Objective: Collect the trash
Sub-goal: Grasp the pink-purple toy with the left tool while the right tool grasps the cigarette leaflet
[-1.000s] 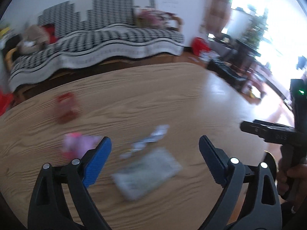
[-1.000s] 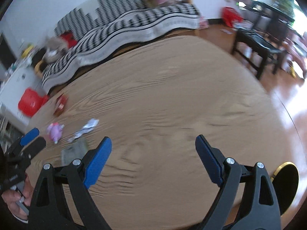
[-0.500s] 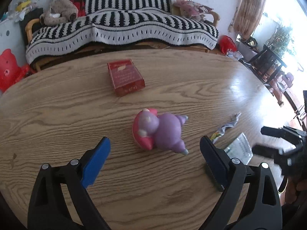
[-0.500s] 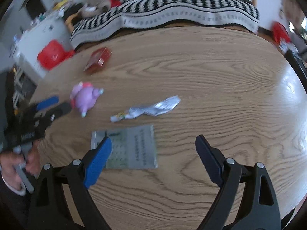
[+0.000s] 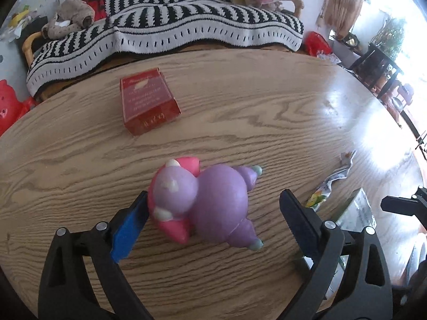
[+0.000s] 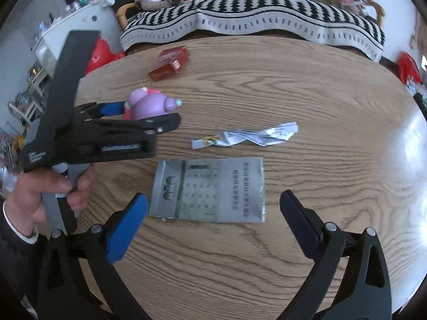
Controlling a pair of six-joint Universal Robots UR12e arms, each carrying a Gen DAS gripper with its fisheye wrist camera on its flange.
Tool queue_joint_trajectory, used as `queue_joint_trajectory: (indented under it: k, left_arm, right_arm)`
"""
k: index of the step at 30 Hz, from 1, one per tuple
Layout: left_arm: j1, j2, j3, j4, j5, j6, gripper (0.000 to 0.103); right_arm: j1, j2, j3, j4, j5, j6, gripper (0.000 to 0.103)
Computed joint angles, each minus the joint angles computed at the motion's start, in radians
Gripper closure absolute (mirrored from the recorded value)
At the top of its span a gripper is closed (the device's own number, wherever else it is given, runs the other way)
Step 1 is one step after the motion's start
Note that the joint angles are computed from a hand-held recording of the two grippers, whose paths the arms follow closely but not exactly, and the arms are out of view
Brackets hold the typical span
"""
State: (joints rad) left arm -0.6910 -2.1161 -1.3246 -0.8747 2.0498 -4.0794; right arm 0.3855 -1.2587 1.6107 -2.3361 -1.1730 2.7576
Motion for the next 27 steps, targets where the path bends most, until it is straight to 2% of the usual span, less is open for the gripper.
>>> queue_joint_trajectory:
  k: [1,3,4,6,10,12,19,21,24,27]
  left_arm:
    - [-0.001,0.000,0.000,0.001,0.001,0.002,0.012]
    - [-0.004,-0.001,0.005,-0.021,0.017,0.000,0.035]
    - [-0.005,-0.001,0.009,-0.041,0.028,-0.004,0.037]
    - [-0.005,0.007,-0.003,-0.025,0.023,-0.012,0.041]
    - [-0.006,0.024,-0.016,-0.037,0.029,-0.053,0.042]
    - [-0.007,0.033,-0.024,-0.036,0.034,-0.066,0.042]
    - [-0.011,0.064,-0.056,0.006,0.054,-0.091,0.042]
    - [-0.010,0.071,-0.064,0.012,0.054,-0.094,0.042]
    - [-0.012,0.075,-0.071,0.015,0.056,-0.099,0.042]
    - [-0.011,0.085,-0.088,0.017,0.060,-0.105,0.042]
  right_arm:
    - [0.001,0.000,-0.002,0.006,0.004,-0.013,0.007]
    - [0.005,0.002,-0.011,0.037,0.002,-0.061,0.007]
    - [0.007,0.001,-0.010,0.037,-0.006,-0.080,0.007]
    - [0.015,-0.001,-0.005,0.029,-0.030,-0.123,0.007]
    - [0.039,0.001,0.013,-0.009,-0.134,-0.202,0.007]
    - [0.050,0.007,0.020,-0.032,-0.176,-0.215,0.007]
    - [0.068,0.043,-0.005,-0.106,-0.185,-0.154,0.007]
    - [0.072,0.060,-0.030,-0.088,-0.174,-0.153,0.007]
    - [0.072,0.072,-0.061,-0.042,-0.177,-0.203,0.007]
    - [0.051,0.083,-0.092,0.036,-0.137,-0.170,0.006]
